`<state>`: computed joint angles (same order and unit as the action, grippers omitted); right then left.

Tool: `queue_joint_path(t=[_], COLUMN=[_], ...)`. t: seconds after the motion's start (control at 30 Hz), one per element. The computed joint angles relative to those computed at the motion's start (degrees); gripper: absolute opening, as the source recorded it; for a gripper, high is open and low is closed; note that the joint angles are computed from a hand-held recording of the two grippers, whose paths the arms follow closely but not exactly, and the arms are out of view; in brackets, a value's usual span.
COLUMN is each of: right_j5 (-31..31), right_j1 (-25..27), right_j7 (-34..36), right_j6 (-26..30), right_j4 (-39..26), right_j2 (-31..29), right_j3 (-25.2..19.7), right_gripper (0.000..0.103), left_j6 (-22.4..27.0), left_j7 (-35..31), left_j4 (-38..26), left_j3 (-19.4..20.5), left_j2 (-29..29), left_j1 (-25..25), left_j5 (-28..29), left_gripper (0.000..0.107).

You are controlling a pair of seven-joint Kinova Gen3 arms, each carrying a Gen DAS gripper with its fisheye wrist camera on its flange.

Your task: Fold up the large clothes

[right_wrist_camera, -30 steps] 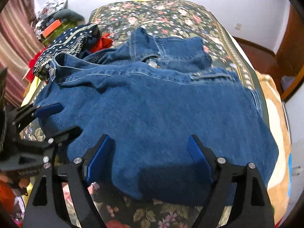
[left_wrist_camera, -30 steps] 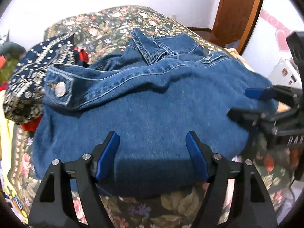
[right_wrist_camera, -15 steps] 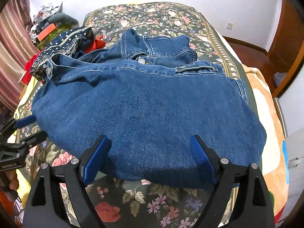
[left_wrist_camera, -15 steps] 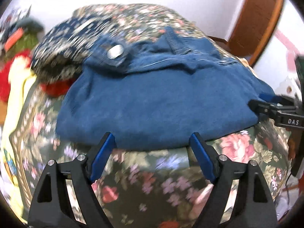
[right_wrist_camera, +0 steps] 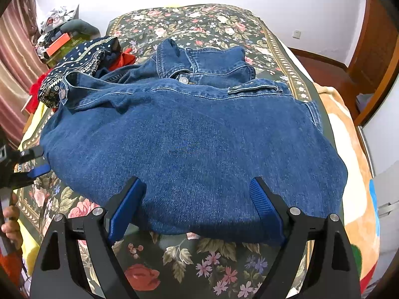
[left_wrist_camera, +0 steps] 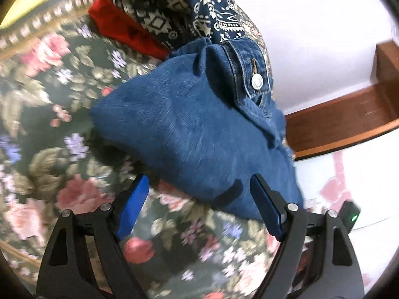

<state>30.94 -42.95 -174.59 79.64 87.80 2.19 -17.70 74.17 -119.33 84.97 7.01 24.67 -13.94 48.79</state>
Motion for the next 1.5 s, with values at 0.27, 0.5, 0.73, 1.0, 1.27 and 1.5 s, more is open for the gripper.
queue_joint_path(t=[0.27, 0.5, 0.73, 1.0, 1.27, 1.5], right_j5=[0.08, -1.61, -4.26, -3.07, -0.43, -4.07], right_j1=[-0.18, 0.42, 1.21, 2.25, -0.29, -1.75], right_j7=[-0.67, 0.61, 2.28, 1.22, 6.95, 16.23], right_j6=[0.29, 0.63, 0.71, -0.14, -1.68, -5.81], right_j4=[0.02, -1.07, -2.14, -3.38, -9.08, -13.13], right_j2=[-0.07, 0.01, -0.89, -2.29, 1.72, 7.24], right_j3=[-0.12, 0.2, 0.48, -1.06, -0.31, 2.78], right_gripper=[0.086, 0.086, 0.086, 0.086, 0.086, 0.086], left_j6=[-5.42, -12.0, -11.07, -4.5, -4.46, -8.5], left_j7=[2.83, 5.86, 2.25, -6.71, -13.64, -16.31], left_j4=[-0.26, 2.29, 2.79, 5.92, 10.55, 10.03], left_j3=[1.14, 1.56, 2.9, -0.4, -7.02, -10.32], left_j2=[2.78, 3.46, -0.41, -9.83, -20.6, -24.4], left_j1=[3.48, 3.15, 0.18, -2.58, -1.57, 0.68], left_j5=[0.15, 3.39, 6.41, 12.28, 14.18, 13.93], left_gripper=[0.075, 0.059, 0.031, 0.025, 0.025, 0.025])
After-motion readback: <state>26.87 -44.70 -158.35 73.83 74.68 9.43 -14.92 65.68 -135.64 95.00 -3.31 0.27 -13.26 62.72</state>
